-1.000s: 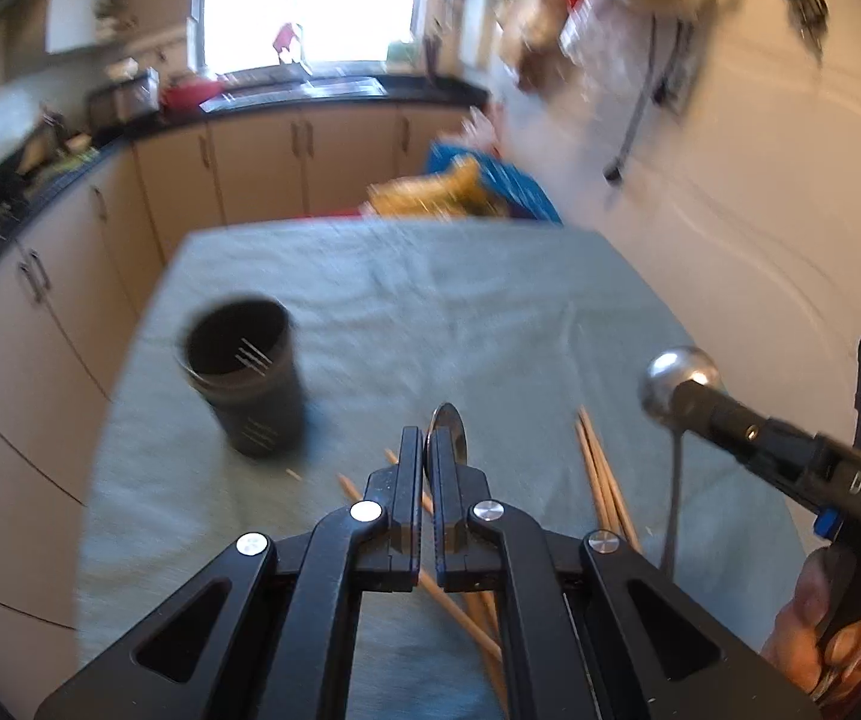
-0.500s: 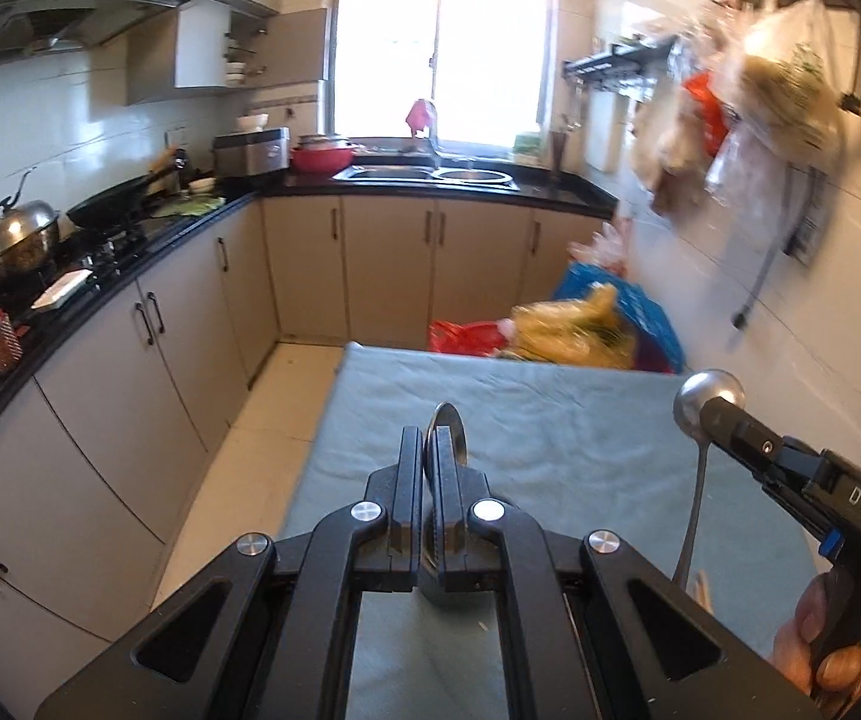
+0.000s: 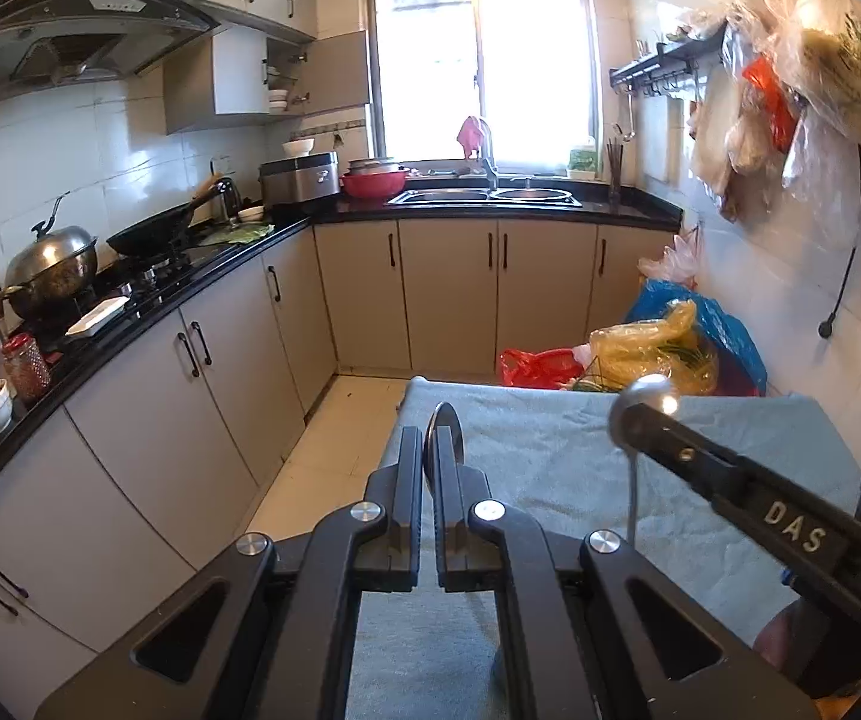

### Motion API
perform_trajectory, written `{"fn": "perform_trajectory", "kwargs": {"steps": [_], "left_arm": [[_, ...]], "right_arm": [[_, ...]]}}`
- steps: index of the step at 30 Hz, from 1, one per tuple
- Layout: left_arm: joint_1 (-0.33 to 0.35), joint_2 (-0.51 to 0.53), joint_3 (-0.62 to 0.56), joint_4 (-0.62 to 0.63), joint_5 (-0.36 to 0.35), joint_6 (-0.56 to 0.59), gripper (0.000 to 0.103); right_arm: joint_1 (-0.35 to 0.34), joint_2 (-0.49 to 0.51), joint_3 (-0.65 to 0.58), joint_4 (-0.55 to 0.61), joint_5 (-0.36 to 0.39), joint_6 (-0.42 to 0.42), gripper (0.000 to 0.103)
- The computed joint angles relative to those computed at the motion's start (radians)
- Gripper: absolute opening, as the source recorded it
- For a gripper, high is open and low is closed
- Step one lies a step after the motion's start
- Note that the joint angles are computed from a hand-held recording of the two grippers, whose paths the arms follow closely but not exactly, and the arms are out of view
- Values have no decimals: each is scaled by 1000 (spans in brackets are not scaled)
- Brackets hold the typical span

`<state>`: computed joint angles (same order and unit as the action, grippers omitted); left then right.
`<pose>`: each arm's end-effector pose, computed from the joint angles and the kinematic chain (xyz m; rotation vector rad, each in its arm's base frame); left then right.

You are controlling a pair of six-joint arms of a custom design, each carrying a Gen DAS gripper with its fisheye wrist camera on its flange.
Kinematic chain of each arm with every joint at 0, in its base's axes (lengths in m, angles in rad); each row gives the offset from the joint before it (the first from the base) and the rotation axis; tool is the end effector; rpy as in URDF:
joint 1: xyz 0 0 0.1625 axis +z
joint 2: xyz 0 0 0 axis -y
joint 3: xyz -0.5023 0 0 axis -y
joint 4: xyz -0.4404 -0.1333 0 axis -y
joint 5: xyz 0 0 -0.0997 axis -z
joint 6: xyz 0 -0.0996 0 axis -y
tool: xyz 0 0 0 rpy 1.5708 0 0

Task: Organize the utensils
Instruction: 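Lift both spoons and carry them over the black utensil cup, then lower the spoons into the black cup and open both grippers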

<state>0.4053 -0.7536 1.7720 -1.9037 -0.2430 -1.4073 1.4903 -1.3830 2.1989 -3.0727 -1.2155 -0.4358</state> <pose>-0.5153 -0.4713 0.0496 0.2914 1.9110 -1.2118 0.1246 -0.5436 0.3261 -0.6663 2.7032 -1.0867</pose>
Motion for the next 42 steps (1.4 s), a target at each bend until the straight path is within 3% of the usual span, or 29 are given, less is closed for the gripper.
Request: {"fn": "perform_trajectory", "kwargs": {"steps": [4,16,21,28,33,42], "left_arm": [[8,9,21,-97,-15,59,3],[-7,-14,75,-199,-79,93,5],[-16,-22,88,-209,-109,82,5],[-24,-34,99,-230,-151,89,6],[-37,-47,104,-213,-162,57,7],[-69,-61,106,-176,-178,5,8]], "right_arm": [[-10,10,5,3,-15,-23,4],[-75,-79,38,145,11,-61,6],[-89,-120,63,186,4,-88,6],[-99,-154,73,227,2,-66,7],[-107,-187,71,283,17,-68,27],[-111,-260,90,333,61,-109,28]]}}
